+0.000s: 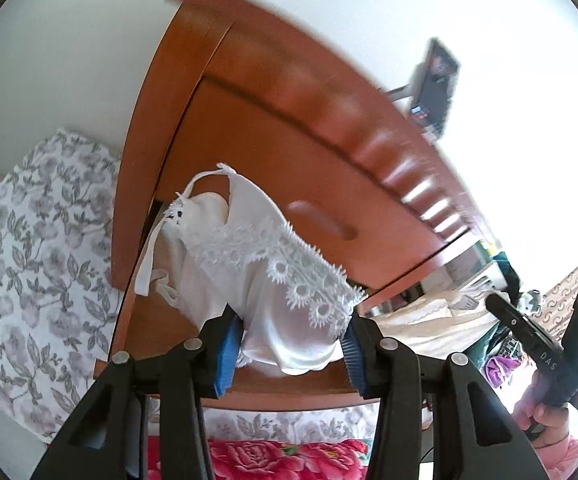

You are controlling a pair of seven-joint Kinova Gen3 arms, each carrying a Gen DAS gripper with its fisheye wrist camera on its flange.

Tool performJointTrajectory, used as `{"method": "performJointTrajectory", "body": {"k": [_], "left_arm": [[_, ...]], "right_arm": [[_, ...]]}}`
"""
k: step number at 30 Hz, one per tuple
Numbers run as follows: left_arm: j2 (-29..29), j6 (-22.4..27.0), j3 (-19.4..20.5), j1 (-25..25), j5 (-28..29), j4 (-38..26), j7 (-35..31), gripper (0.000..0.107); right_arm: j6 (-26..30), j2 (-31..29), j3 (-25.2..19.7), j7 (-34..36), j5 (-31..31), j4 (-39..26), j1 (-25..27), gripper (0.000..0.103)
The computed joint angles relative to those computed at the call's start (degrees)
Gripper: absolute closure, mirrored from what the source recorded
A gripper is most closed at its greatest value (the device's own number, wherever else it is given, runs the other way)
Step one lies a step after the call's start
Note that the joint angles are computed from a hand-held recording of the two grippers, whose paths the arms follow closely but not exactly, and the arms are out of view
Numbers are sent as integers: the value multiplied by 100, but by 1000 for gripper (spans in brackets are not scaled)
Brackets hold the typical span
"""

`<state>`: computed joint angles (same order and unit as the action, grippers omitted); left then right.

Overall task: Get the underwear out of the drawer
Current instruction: 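Raise the bra and white cloth away from the drawer with both tools, then carry the bra and white cloth down onto the red blanket with both tools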

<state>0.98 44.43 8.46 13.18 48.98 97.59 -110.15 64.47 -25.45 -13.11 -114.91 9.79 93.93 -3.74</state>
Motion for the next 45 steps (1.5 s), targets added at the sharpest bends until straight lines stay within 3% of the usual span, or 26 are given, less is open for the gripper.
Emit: {"method": "performJointTrajectory", "body": {"k": [9, 25, 38, 45], "left_arm": [[-832, 302, -300, 89, 278, 7, -130, 63], [-2348, 1257, -1139, 595, 271, -199, -366, 63], [-3476, 1718, -1914, 1262, 92, 444, -704, 63], [-3773, 1850, -1888, 1538, 80, 782, -919, 63]], "right_arm": [[674, -543, -516, -97, 114, -696, 247, 101], [2119, -1092, -1462, 816, -258, -2983, 1469, 101], [3319, -1676, -1529, 1607, -1191, -4088, 2330, 101], [3525, -2058, -1326, 1795, -1930, -3819, 2383, 101]]}}
